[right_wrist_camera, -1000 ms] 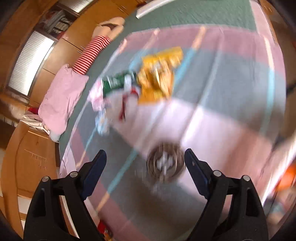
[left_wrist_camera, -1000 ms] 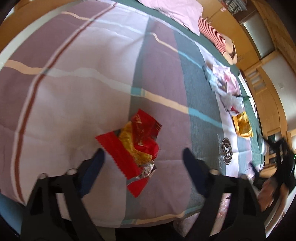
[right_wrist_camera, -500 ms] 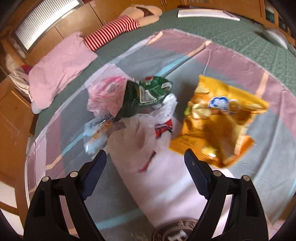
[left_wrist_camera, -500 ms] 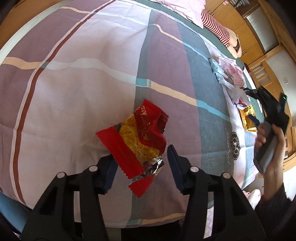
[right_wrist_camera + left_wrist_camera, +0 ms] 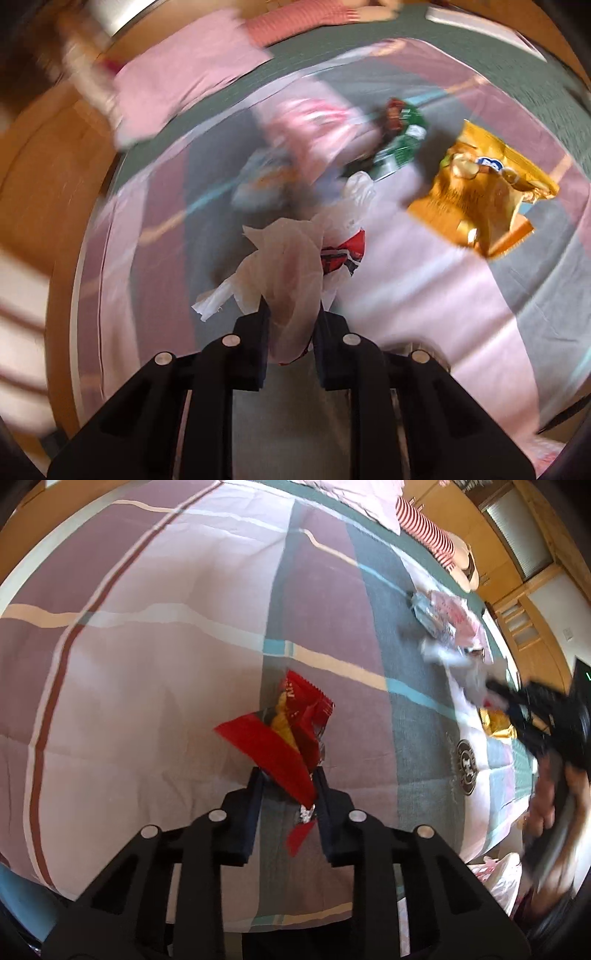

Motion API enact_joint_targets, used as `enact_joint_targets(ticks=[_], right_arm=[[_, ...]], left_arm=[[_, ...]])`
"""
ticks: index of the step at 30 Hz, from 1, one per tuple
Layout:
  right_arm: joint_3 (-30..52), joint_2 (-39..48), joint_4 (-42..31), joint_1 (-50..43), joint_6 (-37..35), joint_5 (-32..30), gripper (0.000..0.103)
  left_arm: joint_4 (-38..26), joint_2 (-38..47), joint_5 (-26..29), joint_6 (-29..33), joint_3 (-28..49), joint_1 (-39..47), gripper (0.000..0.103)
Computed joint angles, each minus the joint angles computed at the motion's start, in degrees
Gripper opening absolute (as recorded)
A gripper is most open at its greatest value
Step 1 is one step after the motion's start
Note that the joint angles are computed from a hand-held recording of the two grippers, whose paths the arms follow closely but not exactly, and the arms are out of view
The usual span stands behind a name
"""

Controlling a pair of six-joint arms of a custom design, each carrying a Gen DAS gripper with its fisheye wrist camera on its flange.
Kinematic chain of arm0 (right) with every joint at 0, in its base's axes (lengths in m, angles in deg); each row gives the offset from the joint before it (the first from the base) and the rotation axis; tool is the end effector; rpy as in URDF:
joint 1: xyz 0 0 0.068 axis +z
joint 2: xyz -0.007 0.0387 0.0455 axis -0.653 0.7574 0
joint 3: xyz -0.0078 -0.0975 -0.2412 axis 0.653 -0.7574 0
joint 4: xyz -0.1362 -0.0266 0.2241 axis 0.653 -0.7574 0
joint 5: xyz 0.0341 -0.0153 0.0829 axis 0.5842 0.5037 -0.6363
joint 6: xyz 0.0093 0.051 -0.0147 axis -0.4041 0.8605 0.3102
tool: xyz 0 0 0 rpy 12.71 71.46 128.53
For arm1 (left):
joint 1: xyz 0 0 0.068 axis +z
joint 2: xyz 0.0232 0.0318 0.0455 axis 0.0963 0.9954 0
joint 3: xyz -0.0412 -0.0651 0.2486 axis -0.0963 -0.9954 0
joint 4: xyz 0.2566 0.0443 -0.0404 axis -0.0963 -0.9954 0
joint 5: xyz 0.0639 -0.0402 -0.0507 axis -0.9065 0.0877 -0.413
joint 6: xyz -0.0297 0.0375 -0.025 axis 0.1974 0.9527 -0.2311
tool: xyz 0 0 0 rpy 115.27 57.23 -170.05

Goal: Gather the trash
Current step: 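Lift the red wrapper with the left gripper while the right lifts the white plastic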

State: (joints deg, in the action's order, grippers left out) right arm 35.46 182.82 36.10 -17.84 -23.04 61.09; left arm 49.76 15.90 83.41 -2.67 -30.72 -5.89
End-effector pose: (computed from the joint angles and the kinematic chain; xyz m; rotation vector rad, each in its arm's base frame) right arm 0.3461 0.1499 0.1318 0.1146 2.6897 0.4178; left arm 0.2425 -0.0540 0.0549 -0.5656 2.6673 -0.4515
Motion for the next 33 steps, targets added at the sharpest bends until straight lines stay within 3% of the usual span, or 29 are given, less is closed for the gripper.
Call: enact_joint_targets(ticks=[2, 4, 6, 8, 10, 12, 14, 18, 20, 24, 26, 28, 30, 32, 33], right_arm=[[-0.82, -3.24, -4.35, 3.55, -4.47, 0.64, 0.021], [1.50, -3.47, -10.18, 7.32, -10.93, 1.77, 0.021], [3.22, -3.77, -14.83, 13.08, -16.62, 9.32, 0.021], [4.89, -2.96, -17.26, 17.11, -19.54, 14.36, 0.021], [6.60, -1.68, -18.68, 18.89, -19.93, 13.26, 0.025], [6.62, -1.96, -17.93, 18.84, -19.05, 9.40, 0.046], [5.22, -3.55, -14.56, 18.63, -16.86, 7.17, 0.058], [2.51, -4.97, -9.84, 17.99, -12.10, 8.36, 0.076], [3.13, -2.88, -9.26, 17.48, -9.24, 7.33, 0.077], [3.82, 2.84, -7.02, 16.76, -4.18, 6.13, 0.077], [4.27, 6.27, -4.96, 16.38, -2.34, 2.13, 0.077], [4.70, 8.86, -3.12, 16.76, -1.41, 1.42, 0.076], [4.42, 9.51, -2.01, 17.41, -1.48, 2.73, 0.045], [2.97, 8.20, -1.53, 17.24, -1.17, 2.13, 0.038], [2.05, 7.11, -1.35, 17.05, -1.00, 1.96, 0.036]], left_arm=[[0.07, -2.40, -0.03, 0.15, -1.55, 0.83, 0.026], [-0.09, -5.20, 0.30, 0.47, -3.14, 1.68, 0.018], [-0.24, -7.61, 0.58, 0.40, -4.35, 2.46, 0.018], [-0.61, -10.94, 0.96, 0.42, -5.80, 3.94, 0.017], [-1.27, -13.31, 0.84, 0.56, -6.66, 5.47, 0.017], [-1.89, -14.90, 1.06, 0.64, -7.32, 7.19, 0.016], [-1.80, -15.74, 2.63, 0.56, -8.22, 9.62, 0.016], [-1.33, -17.20, 5.52, 0.34, -9.91, 13.91, 0.016], [-0.55, -17.14, 7.11, -0.07, -10.42, 15.81, 0.016], [1.46, -14.96, 9.35, -1.03, -10.14, 15.76, 0.017], [2.69, -13.12, 10.33, -1.20, -9.69, 14.69, 0.029], [3.56, -10.93, 10.42, -1.16, -8.70, 13.64, 0.035], [3.74, -9.98, 9.68, -1.33, -8.20, 12.80, 0.045], [4.57, -8.18, 8.94, -1.84, -7.37, 11.65, 0.061], [5.23, -7.49, 8.85, -2.02, -7.20, 11.13, 0.064]])
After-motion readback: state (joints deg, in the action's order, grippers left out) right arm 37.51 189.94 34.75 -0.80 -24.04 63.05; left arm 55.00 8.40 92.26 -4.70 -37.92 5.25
